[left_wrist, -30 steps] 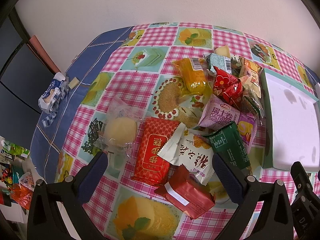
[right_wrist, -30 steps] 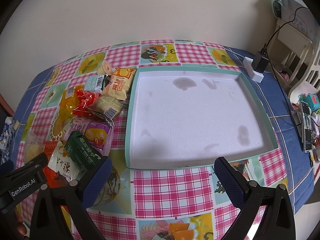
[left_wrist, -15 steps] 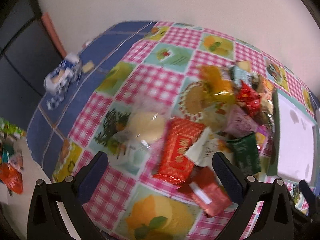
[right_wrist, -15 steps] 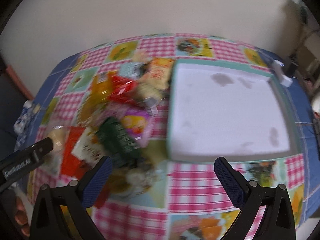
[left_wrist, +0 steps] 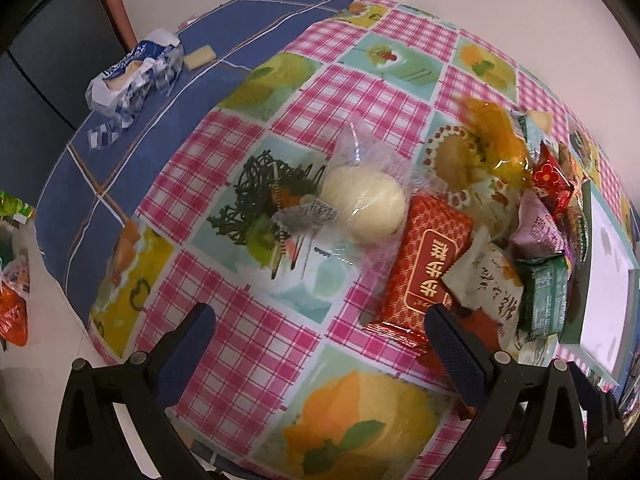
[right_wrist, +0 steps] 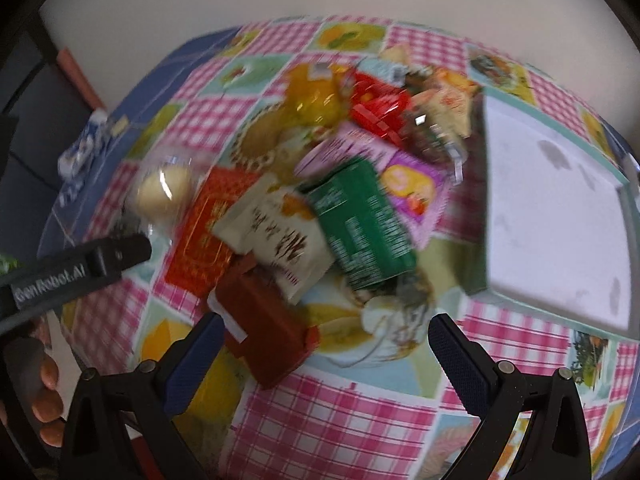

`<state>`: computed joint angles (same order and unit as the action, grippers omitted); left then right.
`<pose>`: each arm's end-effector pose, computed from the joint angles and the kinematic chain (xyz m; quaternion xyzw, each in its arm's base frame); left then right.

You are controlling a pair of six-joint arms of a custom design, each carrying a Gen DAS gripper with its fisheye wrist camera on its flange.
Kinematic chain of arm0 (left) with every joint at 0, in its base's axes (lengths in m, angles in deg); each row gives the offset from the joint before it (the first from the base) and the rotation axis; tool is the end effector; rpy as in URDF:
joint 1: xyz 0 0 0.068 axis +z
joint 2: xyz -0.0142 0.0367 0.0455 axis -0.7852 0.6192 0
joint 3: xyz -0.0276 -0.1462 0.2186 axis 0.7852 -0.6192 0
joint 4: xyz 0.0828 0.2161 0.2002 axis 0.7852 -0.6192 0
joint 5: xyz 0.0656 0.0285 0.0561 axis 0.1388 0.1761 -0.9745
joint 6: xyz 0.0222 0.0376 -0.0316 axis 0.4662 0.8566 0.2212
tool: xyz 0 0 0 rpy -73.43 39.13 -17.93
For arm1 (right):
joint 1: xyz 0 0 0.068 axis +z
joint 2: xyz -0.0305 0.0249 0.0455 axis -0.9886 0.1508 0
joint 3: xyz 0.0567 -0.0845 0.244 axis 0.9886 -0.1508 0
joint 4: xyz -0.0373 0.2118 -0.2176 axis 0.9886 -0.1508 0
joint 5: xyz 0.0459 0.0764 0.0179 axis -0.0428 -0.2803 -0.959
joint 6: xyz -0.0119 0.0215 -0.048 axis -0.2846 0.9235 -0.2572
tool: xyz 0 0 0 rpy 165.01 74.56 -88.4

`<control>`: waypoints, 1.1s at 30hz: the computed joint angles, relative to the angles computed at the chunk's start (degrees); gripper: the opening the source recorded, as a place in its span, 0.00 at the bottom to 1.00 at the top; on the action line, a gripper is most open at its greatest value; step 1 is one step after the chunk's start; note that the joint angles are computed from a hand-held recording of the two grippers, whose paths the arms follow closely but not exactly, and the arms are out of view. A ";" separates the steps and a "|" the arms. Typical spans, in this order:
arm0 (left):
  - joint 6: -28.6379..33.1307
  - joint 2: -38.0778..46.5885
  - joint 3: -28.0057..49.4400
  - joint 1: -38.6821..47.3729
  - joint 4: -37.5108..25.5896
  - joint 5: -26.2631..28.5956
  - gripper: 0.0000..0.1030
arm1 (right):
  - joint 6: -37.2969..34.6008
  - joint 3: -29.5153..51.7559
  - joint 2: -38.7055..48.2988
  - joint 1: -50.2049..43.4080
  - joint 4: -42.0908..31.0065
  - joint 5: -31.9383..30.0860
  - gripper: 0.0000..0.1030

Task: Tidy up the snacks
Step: 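Reach both tools into the snack pile toward the red packet and red-brown box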

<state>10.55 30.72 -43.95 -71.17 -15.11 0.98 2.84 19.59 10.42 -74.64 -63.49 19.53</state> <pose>0.2797 -0.0931 0.1024 -0.1594 0.9778 0.0106 0.1355 0.2601 0.0339 0.0814 -0.0666 0.9827 0.0553 0.1638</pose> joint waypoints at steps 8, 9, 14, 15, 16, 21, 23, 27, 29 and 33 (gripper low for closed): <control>0.83 0.73 -0.86 1.89 2.12 2.27 1.00 | -1.52 2.66 7.02 5.35 0.77 2.52 1.00; 1.08 0.66 -0.99 1.95 2.40 2.45 1.00 | -1.40 2.89 7.69 5.85 1.07 2.86 1.00; 1.76 1.04 -1.26 2.05 3.64 3.57 1.00 | -0.24 4.20 11.06 8.31 3.35 3.59 0.94; 1.72 1.07 -1.33 2.17 3.86 3.82 1.00 | -0.04 4.43 11.56 8.70 3.65 3.48 0.93; 1.64 0.98 -1.51 2.28 4.14 3.99 1.00 | 0.14 4.61 11.94 9.05 3.91 3.44 0.91; 1.19 0.05 -2.53 2.70 4.83 4.50 1.00 | 1.59 6.36 16.35 11.66 6.58 2.75 0.78; 1.15 0.21 -2.48 2.66 4.97 4.57 1.00 | 1.37 5.95 16.58 11.81 7.74 2.44 0.74; 0.99 0.48 -2.40 2.51 5.18 4.50 1.00 | 2.79 5.54 16.72 13.01 8.82 2.04 0.69; 1.17 0.57 -2.33 2.55 5.38 4.62 1.00 | 3.20 5.54 16.73 12.88 9.06 1.70 0.65; 0.94 0.32 -2.83 2.23 6.39 4.82 1.00 | 2.28 4.53 15.78 11.17 9.62 -0.02 0.52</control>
